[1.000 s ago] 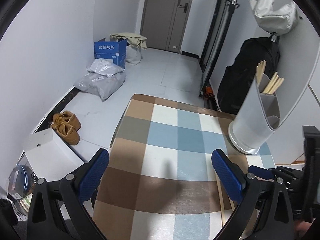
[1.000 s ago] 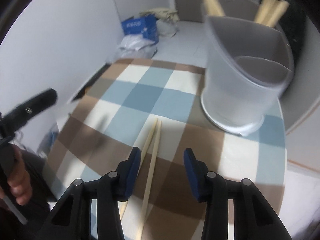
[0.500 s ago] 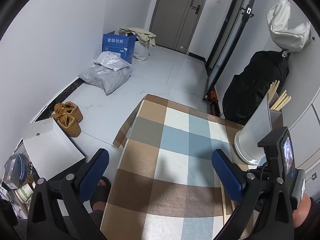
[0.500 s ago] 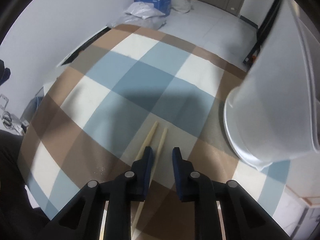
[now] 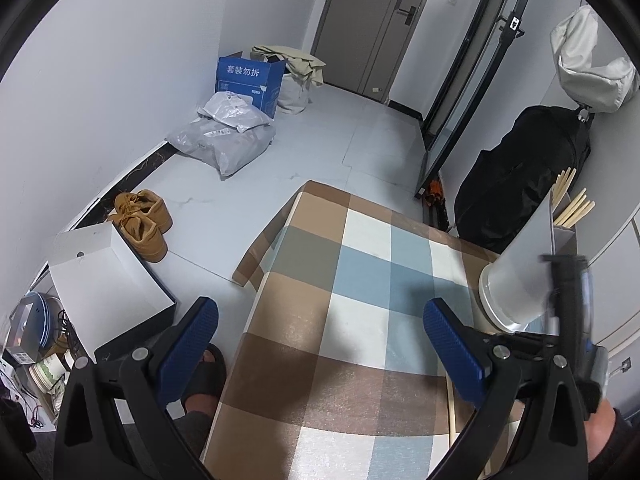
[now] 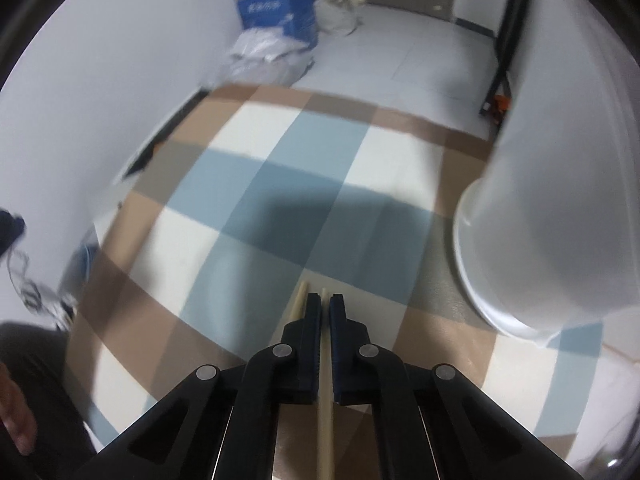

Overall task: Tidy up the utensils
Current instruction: 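Lift the chopstick with the right gripper and carry it above the holder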

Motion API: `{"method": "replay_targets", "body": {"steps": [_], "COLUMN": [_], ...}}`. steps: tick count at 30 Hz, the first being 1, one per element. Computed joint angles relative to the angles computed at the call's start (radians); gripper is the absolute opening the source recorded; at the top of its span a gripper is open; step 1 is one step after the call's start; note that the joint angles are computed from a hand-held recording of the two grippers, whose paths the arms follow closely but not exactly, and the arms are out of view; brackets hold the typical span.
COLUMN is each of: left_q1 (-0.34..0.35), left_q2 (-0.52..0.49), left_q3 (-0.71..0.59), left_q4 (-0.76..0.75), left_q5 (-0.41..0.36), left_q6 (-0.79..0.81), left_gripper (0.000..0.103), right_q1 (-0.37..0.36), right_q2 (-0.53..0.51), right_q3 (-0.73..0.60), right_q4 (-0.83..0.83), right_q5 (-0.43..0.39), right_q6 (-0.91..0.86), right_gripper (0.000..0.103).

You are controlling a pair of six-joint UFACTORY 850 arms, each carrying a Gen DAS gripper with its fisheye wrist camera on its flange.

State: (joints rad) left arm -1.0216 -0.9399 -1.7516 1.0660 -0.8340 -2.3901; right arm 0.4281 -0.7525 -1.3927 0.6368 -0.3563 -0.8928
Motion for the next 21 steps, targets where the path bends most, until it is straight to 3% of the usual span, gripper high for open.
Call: {"method": "replay_targets", "body": {"steps": [4, 9, 16, 21], "left_q1": [0.001, 0.006, 0.019, 0.029], "left_q2": [-0.024, -0.050, -0.099, -0.161], "left_q3": [-0.038, -0.079, -0.158, -0.269], "left_q4": [-0.033, -0.089, -0.235, -0.374], "left_q5": [0.001, 0.030, 0.126, 0.129], "left_q6": [0.057, 0.136, 0.340, 0.522], "left_gripper": [0.100, 0.100, 0.100, 0.100], "right_q1": [-0.046, -0.127, -0.243, -0.321], "right_q2": [0.070, 0.146, 0.136, 0.109], "right_q3": [0.078, 0.158, 0.167, 0.190], "right_q4": [0.326, 0.651, 0.889, 0.997], "right_q5": [-0.017, -0.112, -0.280, -0.393], "right_q6": [-0.276, -0.495, -0.528, -0.555], "right_gripper": [0.003, 0.003, 0.003, 0.003]}}
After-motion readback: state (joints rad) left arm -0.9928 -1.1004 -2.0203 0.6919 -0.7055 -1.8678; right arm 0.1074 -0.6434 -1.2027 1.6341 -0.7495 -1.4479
